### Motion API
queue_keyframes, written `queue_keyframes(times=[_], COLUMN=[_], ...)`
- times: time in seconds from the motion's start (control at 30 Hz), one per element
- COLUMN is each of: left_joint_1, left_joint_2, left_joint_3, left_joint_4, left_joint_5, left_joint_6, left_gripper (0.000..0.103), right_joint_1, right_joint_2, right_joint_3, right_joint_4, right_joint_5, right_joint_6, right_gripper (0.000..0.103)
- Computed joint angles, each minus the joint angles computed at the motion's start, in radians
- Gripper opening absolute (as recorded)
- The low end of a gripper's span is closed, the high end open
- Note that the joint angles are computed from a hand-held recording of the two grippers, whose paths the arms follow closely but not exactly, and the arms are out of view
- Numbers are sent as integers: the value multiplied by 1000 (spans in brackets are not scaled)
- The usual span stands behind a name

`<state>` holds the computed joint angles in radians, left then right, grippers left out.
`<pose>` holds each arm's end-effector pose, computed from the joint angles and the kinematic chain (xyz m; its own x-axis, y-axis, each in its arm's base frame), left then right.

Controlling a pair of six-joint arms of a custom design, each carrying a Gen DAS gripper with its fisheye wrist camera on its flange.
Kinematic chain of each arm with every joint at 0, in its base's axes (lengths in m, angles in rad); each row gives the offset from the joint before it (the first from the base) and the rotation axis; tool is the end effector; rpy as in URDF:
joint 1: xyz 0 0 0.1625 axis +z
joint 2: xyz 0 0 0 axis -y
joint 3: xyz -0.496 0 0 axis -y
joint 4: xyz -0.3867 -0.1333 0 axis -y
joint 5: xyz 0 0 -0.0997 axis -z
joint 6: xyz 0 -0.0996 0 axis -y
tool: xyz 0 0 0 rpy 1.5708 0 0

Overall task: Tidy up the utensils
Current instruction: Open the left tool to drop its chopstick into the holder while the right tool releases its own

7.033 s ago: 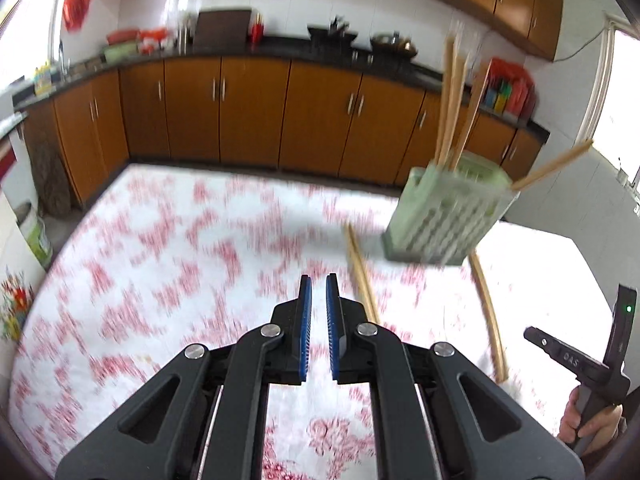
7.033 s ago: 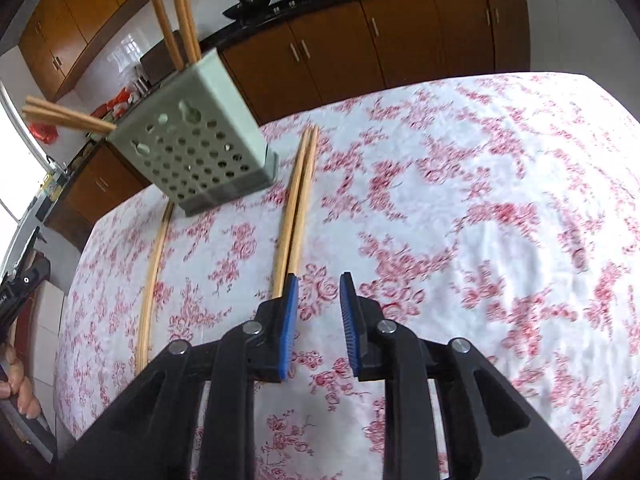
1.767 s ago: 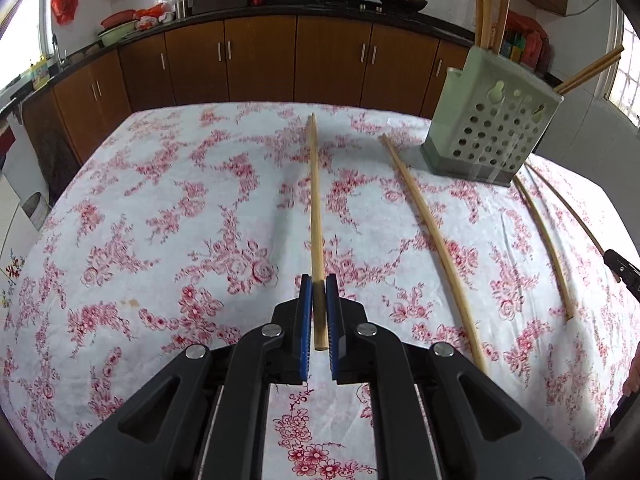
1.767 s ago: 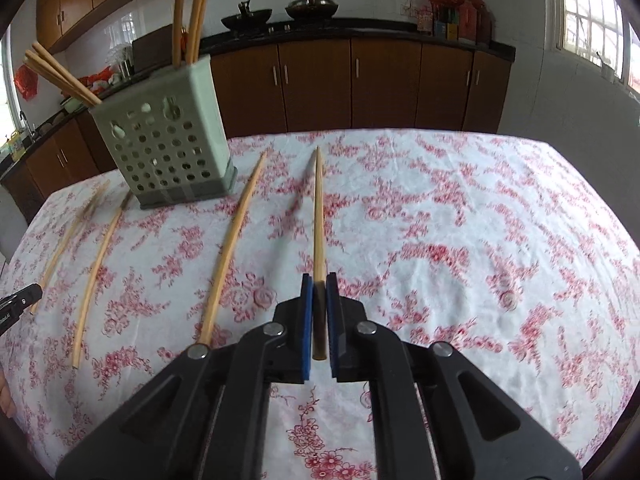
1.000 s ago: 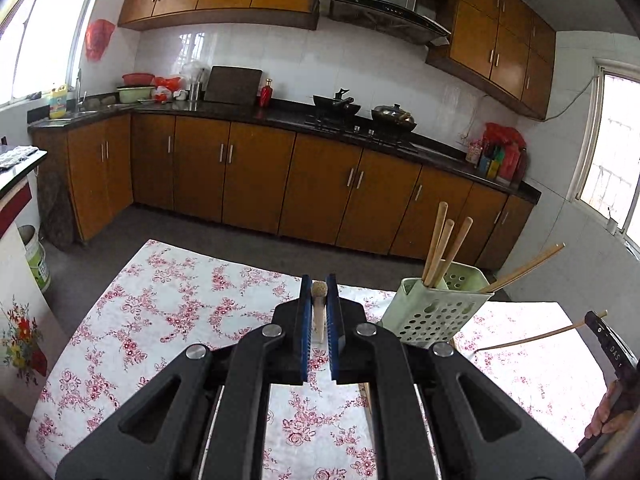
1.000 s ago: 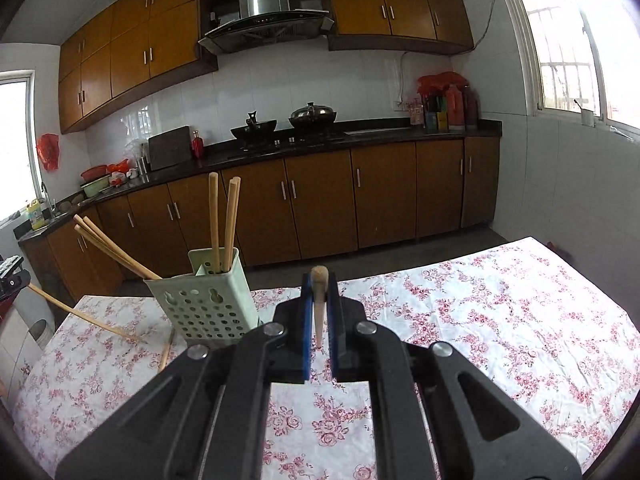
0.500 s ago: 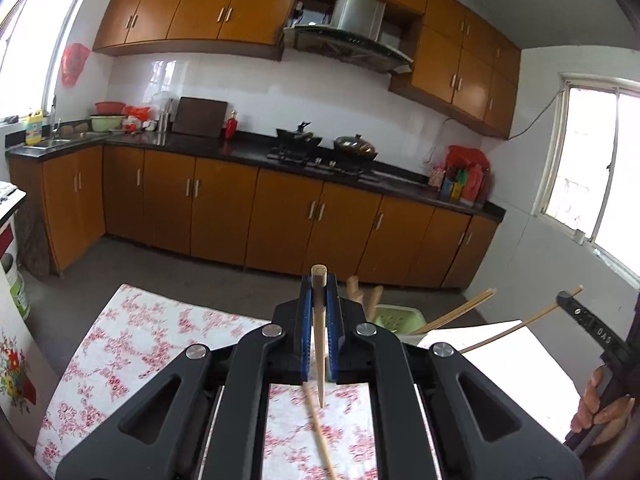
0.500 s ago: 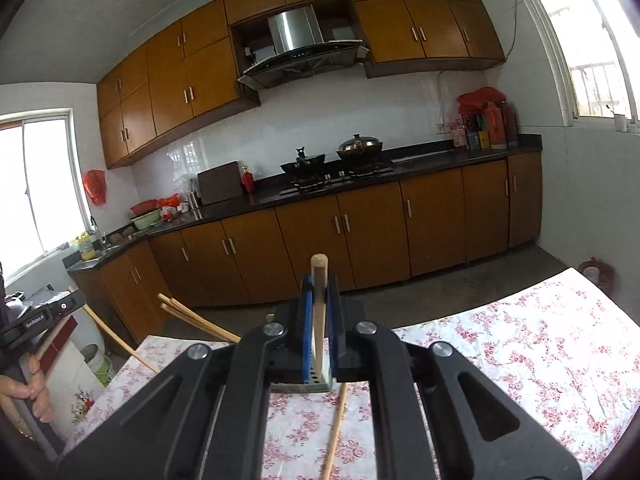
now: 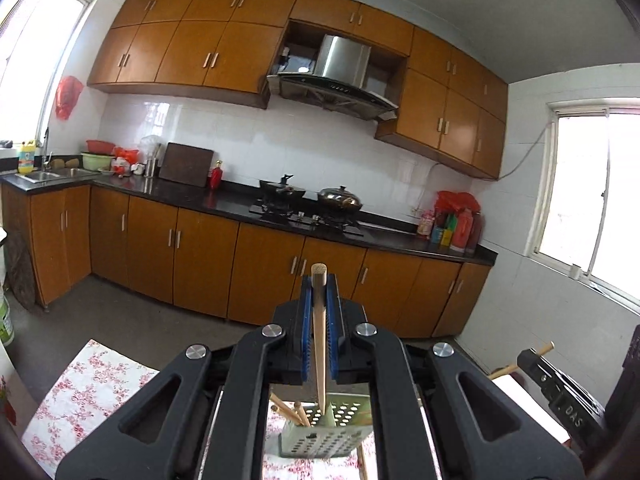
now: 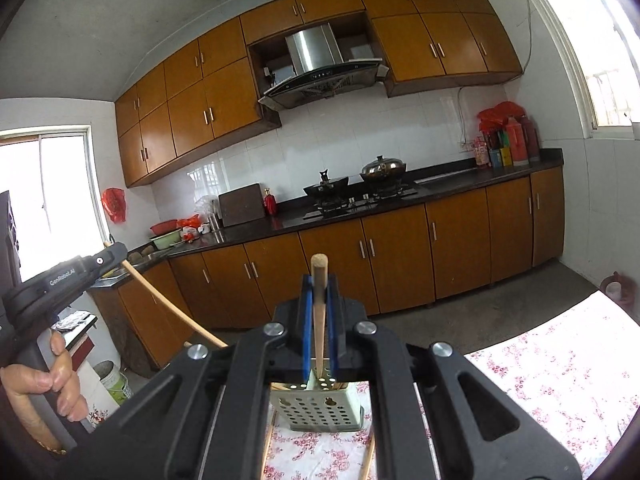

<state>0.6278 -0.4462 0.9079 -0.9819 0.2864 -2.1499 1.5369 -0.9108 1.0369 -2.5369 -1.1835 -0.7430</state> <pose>-0.5678 -0.6948 0.1318 -0.7962 -0.3868 -0.4653 0.4825 0.0581 -0.8739 0.1429 -0.8283 0.5184 -0.7038 -0.6352 0.3181 -0.6158 0.3223 -0.7189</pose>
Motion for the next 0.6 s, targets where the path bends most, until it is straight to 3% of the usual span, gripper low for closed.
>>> queue_keyframes(times=[0.23, 0.6], left_joint_1=[44, 57], left_joint_2=[68, 135], left_joint_3=[-163, -335], left_joint_4=[292, 674], left_joint_5=[-39, -59], left_joint_6=[-217, -496], left_gripper=[7, 7], right_joint_1=[15, 26], right_joint_2=[86, 124], right_joint_3=[-118, -135], right_joint_4=[106, 98], right_joint_5=[-66, -111], right_joint_6=[9, 19], right_gripper=[8, 12])
